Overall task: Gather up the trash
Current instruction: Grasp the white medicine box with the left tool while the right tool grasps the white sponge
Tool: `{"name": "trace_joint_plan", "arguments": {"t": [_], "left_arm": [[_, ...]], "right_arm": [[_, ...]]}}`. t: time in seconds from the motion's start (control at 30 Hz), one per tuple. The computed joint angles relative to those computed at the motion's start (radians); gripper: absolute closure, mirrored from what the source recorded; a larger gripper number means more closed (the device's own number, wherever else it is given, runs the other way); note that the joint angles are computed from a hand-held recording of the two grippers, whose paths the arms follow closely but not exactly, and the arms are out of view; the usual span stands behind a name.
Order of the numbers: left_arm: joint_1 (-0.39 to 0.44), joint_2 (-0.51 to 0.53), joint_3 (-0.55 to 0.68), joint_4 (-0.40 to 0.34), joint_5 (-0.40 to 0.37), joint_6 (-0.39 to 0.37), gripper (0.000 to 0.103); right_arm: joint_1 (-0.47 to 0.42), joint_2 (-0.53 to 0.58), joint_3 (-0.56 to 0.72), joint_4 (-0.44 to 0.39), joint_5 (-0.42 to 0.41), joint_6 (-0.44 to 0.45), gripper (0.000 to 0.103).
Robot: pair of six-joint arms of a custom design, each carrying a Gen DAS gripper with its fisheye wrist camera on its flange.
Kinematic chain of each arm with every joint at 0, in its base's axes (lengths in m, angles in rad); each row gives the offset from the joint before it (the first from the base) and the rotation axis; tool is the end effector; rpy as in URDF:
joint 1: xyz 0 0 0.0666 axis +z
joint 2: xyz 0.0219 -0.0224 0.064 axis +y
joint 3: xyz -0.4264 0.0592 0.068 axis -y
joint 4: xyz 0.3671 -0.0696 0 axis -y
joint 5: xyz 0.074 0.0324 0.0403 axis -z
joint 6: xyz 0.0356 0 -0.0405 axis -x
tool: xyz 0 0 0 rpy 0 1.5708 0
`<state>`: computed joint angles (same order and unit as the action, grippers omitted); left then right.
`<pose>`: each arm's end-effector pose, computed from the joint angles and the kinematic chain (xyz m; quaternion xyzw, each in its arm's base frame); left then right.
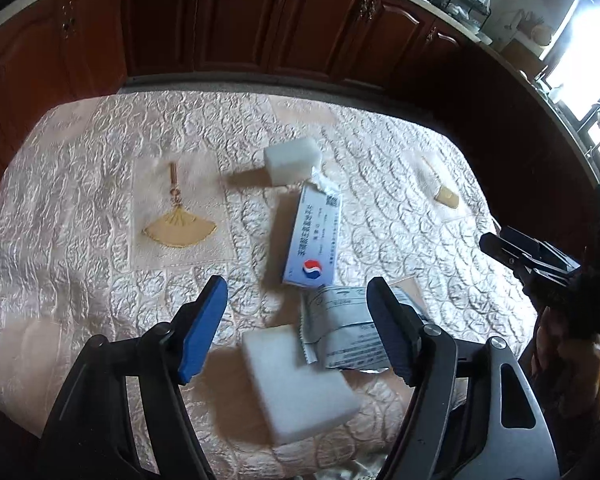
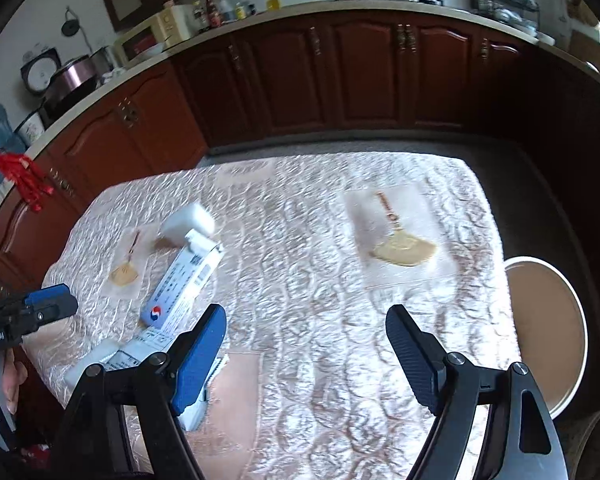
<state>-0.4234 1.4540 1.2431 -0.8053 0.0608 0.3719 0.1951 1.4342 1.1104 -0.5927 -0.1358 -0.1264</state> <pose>0.4149 -0.1898 0.3919 0.0331 0.9608 -0.1329 0.2410 0.4363 0.0907 0.3587 -0.0542 0.9435 0.1147 0.3062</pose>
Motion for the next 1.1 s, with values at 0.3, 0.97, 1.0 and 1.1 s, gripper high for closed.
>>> {"name": "trace_joint_plan", "arguments": {"t": [0.3, 0.97, 1.0, 1.1], "left_arm": [[0.025, 0.139, 0.097, -0.018, 0.055, -0.011, 0.032], [0.066, 0.277, 0.206, -0.086, 0.029, -0.115, 0.058], [0.081, 0.263, 0.198, -0.081, 0.026, -0.115, 0.058], [0.12, 0.233, 0.18, -0.066, 0.0, -0.118, 0.058]], "right_arm": [[0.06, 0.066, 0.052, -0.02, -0.001, 0.007, 0.023], [0.047, 0.208, 0.191, -0.067, -0.02, -0.01, 0.023], [0.053, 0.224, 0.208, -0.065, -0.032, -0.009, 0.023], [0.073, 0.268, 0.256, -0.071, -0.058, -0.005, 0.023]]}}
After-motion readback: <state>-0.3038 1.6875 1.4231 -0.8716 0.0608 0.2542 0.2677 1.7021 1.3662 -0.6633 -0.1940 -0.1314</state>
